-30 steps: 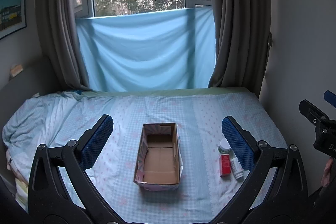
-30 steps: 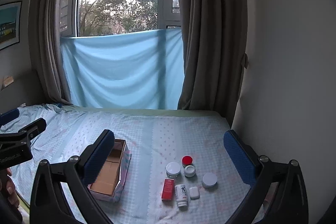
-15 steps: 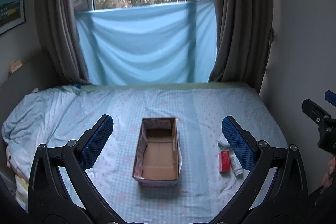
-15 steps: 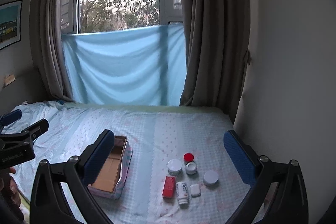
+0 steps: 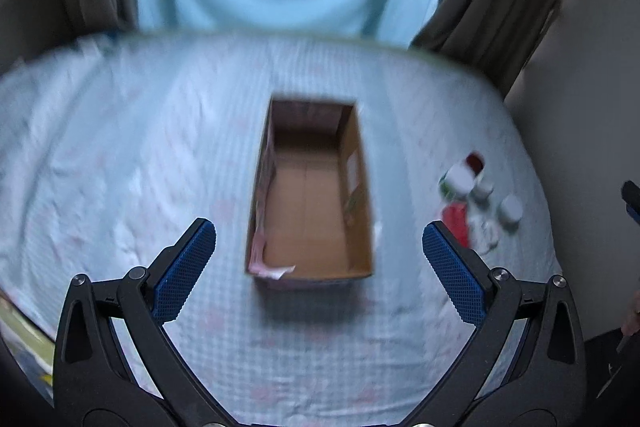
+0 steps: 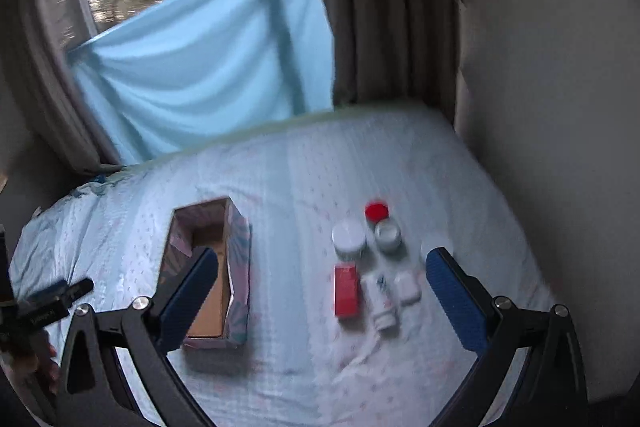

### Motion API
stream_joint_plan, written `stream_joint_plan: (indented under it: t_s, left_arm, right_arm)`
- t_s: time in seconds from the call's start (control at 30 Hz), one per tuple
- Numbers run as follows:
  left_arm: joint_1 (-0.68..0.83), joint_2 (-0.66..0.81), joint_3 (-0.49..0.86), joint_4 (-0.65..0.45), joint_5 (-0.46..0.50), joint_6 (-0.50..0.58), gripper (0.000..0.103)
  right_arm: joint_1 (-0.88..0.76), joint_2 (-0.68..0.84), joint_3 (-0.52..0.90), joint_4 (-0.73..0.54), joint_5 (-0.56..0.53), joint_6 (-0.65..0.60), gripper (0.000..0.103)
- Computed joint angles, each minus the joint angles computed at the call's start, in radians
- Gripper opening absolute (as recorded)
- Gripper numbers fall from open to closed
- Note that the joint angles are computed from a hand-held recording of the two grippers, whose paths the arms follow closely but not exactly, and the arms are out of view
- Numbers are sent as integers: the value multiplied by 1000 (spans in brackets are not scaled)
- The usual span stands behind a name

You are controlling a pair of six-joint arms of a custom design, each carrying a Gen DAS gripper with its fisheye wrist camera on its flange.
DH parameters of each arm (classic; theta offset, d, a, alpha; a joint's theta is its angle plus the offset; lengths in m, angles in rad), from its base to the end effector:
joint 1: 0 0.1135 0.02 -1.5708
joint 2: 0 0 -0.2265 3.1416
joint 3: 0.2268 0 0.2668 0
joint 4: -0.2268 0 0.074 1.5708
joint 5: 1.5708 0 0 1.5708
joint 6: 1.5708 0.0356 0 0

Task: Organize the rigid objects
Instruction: 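Move the left tool to the box wall while the right tool approaches the items, then grasp the white jar lid with the right gripper while the left gripper holds the box wall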

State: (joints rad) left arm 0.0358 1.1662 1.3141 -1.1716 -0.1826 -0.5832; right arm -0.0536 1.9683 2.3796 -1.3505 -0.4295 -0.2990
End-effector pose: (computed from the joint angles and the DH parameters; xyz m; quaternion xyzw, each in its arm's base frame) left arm 0.2355 0.0149 0.3263 -0.3155 0.9058 0.0118 0.2827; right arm 0.3850 -0.0058 0.3954 -0.1793 0.9136 0.1462 0.3343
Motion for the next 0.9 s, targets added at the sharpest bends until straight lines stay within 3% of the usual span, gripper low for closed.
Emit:
stream_joint_plan:
  t_s: [0.13, 0.27, 0.37, 0.47, 0.53, 0.67, 0.9]
  left_arm:
    - [235, -4, -244, 154, 187, 183, 103]
    - [394, 139, -383, 324, 330, 331, 100]
    - [455, 299, -403, 403, 428, 393, 86]
    - [502, 425, -409, 465, 492, 450, 76]
    - [526, 483, -407, 484, 538, 473, 59]
    - [554, 538, -416, 513, 617, 502, 41]
    - [581, 549, -397, 475, 632, 517, 29]
  right_arm:
    - [70, -128, -314, 141, 157, 91, 103]
    - [115, -182, -497, 219, 205, 161, 103]
    - [149, -186, -586, 261, 224, 216, 103]
    - [170, -173, -627, 286, 233, 265, 103]
    - [178, -157, -656, 309, 240, 300, 103]
    - [189, -112, -679, 340, 263, 336, 103]
    - [181, -29, -689, 386, 266, 357, 103]
